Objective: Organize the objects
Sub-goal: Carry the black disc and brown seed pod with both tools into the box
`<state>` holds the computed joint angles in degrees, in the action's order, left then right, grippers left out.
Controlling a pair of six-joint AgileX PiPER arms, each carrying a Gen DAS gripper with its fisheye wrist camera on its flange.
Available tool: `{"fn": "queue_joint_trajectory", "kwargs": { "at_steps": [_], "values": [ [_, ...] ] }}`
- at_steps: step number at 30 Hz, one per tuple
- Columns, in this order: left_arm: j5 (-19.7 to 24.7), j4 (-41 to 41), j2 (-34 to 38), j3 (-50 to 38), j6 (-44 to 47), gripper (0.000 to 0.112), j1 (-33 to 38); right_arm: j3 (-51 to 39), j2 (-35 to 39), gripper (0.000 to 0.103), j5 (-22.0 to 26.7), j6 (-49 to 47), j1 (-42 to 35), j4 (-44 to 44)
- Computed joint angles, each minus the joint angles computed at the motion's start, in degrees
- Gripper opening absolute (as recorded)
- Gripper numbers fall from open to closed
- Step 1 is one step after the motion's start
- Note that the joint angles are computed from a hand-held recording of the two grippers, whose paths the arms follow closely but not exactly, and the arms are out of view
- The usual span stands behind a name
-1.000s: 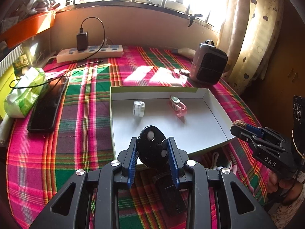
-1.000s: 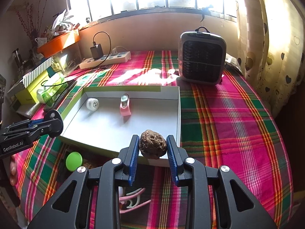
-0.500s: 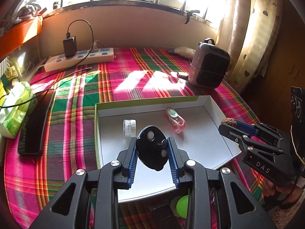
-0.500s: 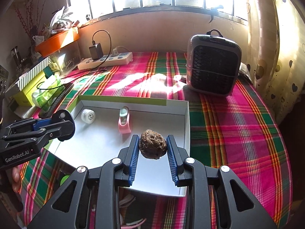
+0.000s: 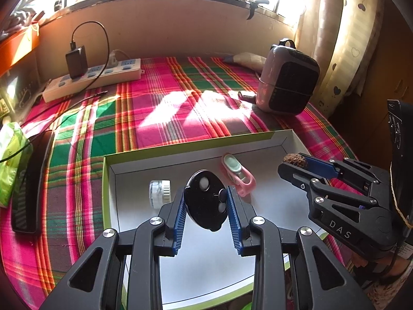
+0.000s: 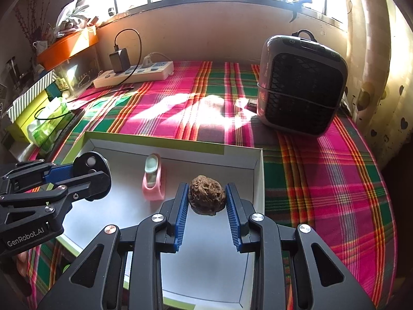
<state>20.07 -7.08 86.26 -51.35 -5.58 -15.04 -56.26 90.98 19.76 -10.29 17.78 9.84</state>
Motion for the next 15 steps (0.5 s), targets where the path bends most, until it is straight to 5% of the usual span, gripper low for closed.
{"fn": "queue_joint_trajectory", "kwargs": {
  "at_steps": [15],
  "values": [
    [1.37, -1.03, 5.63, -4.66, 1.34, 0.028, 0.81, -6.27, 5.74, 0.030, 3.23, 6.00, 1.02, -7.64]
  ]
}}
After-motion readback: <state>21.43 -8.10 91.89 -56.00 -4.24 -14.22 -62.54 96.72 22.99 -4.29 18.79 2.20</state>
